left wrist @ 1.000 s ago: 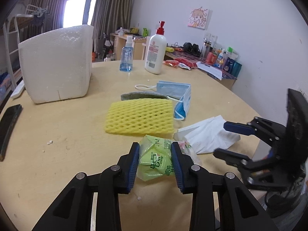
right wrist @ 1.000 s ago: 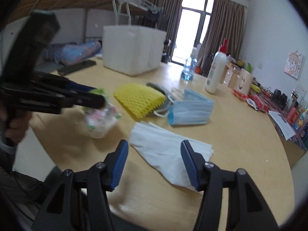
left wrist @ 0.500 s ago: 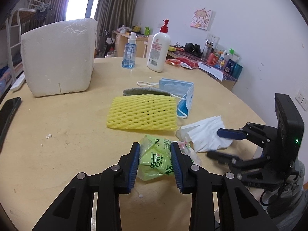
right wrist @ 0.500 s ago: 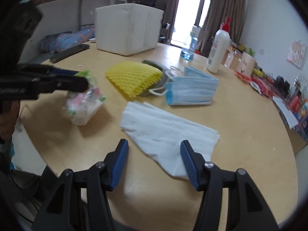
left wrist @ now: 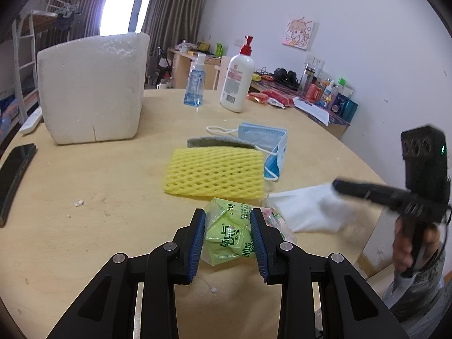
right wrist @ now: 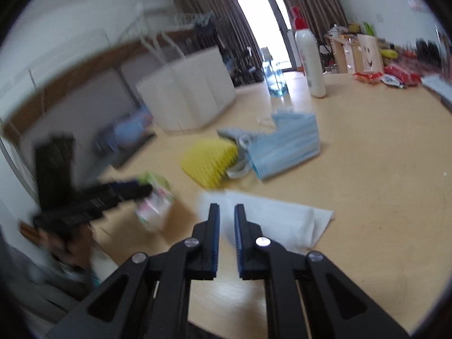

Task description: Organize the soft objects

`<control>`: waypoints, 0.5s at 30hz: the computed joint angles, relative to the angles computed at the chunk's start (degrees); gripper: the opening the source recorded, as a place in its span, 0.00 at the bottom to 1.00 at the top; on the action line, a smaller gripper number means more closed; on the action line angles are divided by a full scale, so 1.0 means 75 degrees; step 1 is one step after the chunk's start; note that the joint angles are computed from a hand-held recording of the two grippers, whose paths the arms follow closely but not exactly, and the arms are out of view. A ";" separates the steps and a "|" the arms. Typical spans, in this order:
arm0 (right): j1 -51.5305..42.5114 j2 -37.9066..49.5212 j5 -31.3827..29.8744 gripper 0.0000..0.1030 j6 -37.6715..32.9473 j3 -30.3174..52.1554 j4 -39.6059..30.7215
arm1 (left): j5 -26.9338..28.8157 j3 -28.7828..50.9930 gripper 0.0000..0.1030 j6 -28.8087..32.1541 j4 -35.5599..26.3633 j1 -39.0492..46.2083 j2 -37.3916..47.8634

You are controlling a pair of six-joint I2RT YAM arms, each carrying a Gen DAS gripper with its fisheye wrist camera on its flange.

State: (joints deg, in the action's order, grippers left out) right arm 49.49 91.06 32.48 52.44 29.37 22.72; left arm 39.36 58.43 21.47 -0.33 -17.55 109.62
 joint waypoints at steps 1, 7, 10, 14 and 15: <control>0.0023 -0.0319 0.0148 0.12 -0.0036 -0.0144 0.0096 | 0.0021 -0.0025 0.33 0.0007 0.0022 0.0010 -0.0055; 0.0460 0.0044 0.0988 0.40 -0.0671 0.1586 -0.2789 | 0.0020 -0.0077 0.33 0.0043 0.0047 0.0024 -0.0137; 0.0624 0.1286 0.1281 0.63 -0.1156 0.2872 -0.4290 | -0.0024 -0.0068 0.33 0.0012 0.0048 0.0009 -0.0091; 0.0519 0.1704 0.0927 0.63 -0.1902 0.3138 -0.4551 | -0.0057 -0.0059 0.33 0.0023 0.0037 -0.0034 -0.0108; 0.0392 0.1771 0.0683 0.63 -0.2131 0.3076 -0.4310 | -0.0054 -0.0067 0.33 0.0010 0.0041 -0.0034 -0.0112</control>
